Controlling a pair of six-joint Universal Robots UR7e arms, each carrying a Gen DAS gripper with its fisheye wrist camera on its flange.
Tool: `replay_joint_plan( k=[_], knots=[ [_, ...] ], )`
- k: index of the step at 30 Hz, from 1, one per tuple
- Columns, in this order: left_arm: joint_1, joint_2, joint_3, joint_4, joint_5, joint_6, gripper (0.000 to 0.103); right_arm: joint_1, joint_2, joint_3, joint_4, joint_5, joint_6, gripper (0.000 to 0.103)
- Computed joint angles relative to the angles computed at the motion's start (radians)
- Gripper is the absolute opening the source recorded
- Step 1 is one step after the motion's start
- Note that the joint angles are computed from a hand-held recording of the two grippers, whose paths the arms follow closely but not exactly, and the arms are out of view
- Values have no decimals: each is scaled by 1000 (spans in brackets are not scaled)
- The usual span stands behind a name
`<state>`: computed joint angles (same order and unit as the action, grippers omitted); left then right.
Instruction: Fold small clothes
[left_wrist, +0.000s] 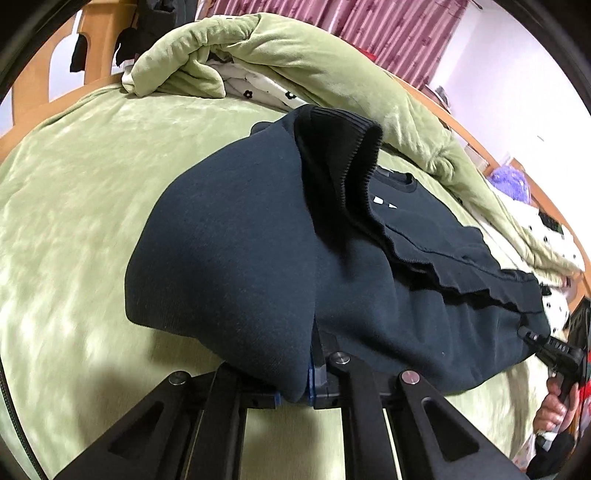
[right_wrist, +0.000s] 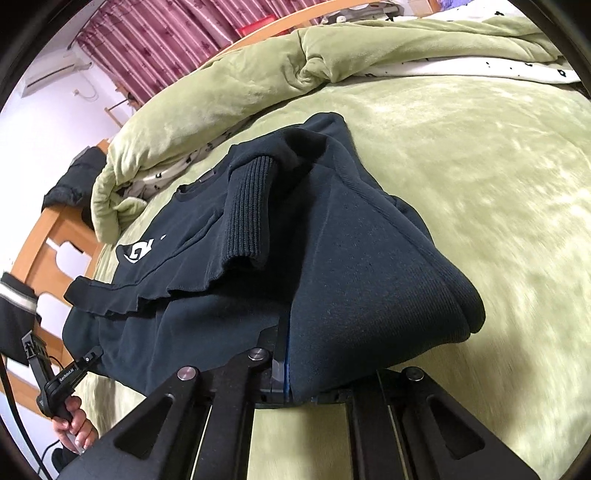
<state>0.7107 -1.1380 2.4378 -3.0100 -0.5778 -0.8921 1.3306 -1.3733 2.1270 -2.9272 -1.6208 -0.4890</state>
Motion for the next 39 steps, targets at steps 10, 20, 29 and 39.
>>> replay_joint_plan(
  k=[10,20,29,39],
  knots=[
    [-184,-118,141,249,-11,-342,9,-113,-234,199,43,66,-122,7],
    [-245,-143,169,348,-25,-469,12,-215,-350,267,113,108,-142,9],
    [-345,-275,201,657,-55,-678,34,-284,-485,281,203,149,-203,21],
    [-522,-466,182,1127,-85,-957,57,-236,-592,307,166,106,-260,27]
  ],
)
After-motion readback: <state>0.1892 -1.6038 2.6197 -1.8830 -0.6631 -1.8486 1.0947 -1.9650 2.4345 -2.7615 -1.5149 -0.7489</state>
